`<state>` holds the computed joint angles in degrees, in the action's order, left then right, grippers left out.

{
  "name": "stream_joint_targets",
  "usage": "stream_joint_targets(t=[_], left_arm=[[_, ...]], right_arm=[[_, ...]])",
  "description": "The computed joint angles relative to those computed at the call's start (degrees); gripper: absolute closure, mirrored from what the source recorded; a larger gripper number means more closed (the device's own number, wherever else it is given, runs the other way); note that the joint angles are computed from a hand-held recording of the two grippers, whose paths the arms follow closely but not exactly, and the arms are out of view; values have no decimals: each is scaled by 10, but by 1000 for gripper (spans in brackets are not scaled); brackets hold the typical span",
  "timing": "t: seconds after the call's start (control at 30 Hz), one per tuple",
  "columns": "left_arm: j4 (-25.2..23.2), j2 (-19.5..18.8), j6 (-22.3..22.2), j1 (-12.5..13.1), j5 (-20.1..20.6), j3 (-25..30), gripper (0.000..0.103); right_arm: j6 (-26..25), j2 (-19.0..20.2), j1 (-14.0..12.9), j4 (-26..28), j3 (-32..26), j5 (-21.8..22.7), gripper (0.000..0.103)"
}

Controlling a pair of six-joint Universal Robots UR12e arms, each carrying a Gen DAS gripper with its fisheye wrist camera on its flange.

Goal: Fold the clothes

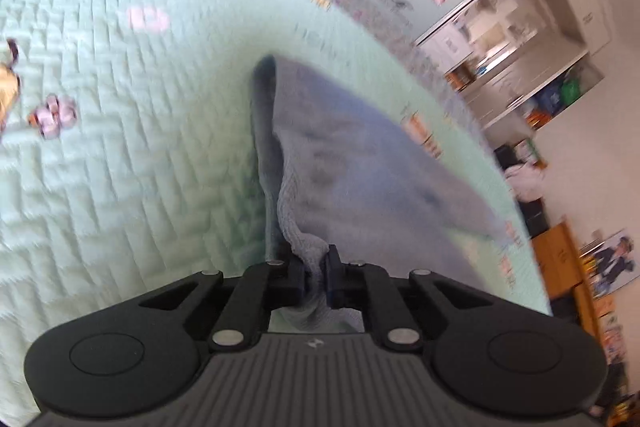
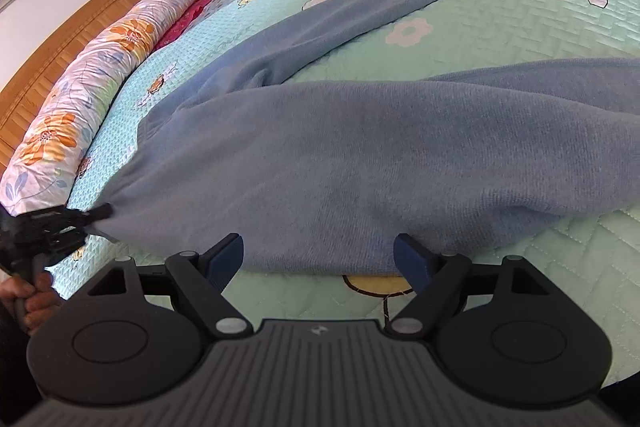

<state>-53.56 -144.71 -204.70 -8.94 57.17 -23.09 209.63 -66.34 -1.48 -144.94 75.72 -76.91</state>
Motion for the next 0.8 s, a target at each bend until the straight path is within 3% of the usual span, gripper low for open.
stream_joint_targets(t=[0.07,0.17,0.23,0.27,0.33,0.4,0.43,0.5,0.53,0.73,0.8], left_arm=[[-8,4,33,3,3,11,95],[-69,-1,91,0,26,38,93],[-117,-2,106,-4,50,35,84],[-112,7,101,-5,54,9,83],[-73,33,81,-5,58,-60,81],[0,59,30,-1,45,-121,75],[37,71,3,1,43,-147,61],[102,93,-34,3,41,-189,45],[126,102,-40,2,40,-205,44],[149,138,-46,-2,12,-265,43],[159,144,-57,-6,-3,-280,39]], right_arm=[[5,0,-1,-7,2,1,21],[13,1,-1,-22,3,7,21],[11,1,-1,-21,3,8,21],[9,1,0,-21,3,9,21],[10,-2,-1,-25,6,6,21],[14,-6,-3,-34,11,-2,21],[15,-8,-3,-38,13,-6,21],[32,-12,-7,-51,22,-9,21],[47,-15,-11,-59,29,-7,21],[168,-33,-40,-135,82,39,21],[207,-42,-46,-164,102,37,21]])
